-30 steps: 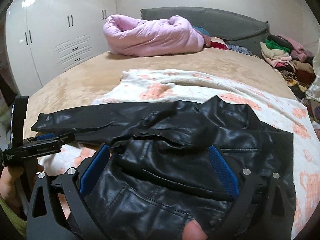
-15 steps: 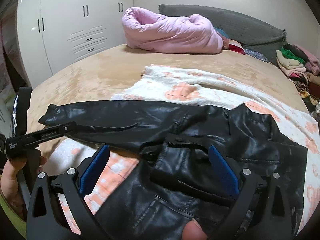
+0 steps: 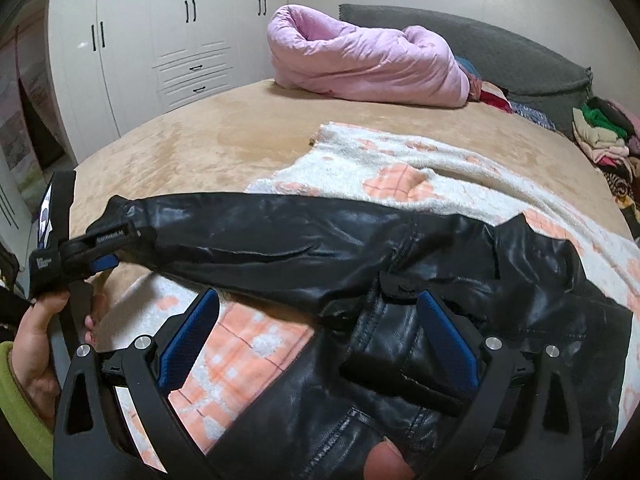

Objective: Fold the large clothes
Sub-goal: 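Grasp the other sleeve cuff with the left tool, then lift the sleeve with the left tool and fold it across the jacket body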

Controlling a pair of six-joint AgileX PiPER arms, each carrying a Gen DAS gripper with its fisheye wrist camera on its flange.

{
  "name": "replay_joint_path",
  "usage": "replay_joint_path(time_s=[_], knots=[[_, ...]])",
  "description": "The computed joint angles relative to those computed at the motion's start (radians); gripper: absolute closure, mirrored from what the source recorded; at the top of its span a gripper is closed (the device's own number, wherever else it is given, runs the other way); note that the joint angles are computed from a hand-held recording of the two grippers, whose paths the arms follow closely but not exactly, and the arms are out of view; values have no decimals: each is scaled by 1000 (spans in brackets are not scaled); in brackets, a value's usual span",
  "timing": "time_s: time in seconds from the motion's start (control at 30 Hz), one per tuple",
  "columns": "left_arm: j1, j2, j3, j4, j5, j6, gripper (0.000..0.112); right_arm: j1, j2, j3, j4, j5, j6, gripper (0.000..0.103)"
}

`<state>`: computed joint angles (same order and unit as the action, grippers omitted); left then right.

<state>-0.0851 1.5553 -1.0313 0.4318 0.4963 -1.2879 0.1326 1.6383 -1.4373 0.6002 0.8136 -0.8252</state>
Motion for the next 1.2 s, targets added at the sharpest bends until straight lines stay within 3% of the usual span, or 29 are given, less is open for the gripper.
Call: replay_joint_path(time_s=[0.17,0.2,0.23,0.3,0.37,0.43,0.53,0.7,0.93,1.2], knots=[[15,-7,29,113,-59,-150,22,-39,11,13,15,2,6,5],[29,-8,36,109,-91,-146,37,-50,11,19,22,-1,5,5],[36,-3,30,99,-91,-138,61,-57,13,22,23,-3,8,5],[51,4,29,94,-85,-136,90,-75,11,29,28,-3,13,5],[72,-16,68,89,-151,-153,97,-98,5,37,42,2,4,5],[60,-49,92,195,-177,-242,106,-131,-6,49,65,9,-17,5],[19,-100,105,365,-166,-390,109,-175,-11,47,81,27,-30,5],[-52,-158,69,446,-112,-435,111,-266,-9,24,112,65,-49,5],[-170,-175,-95,423,-7,-307,112,-375,-4,11,168,102,-71,5],[-331,-110,-305,442,103,-224,112,-500,25,-25,217,165,-98,5]])
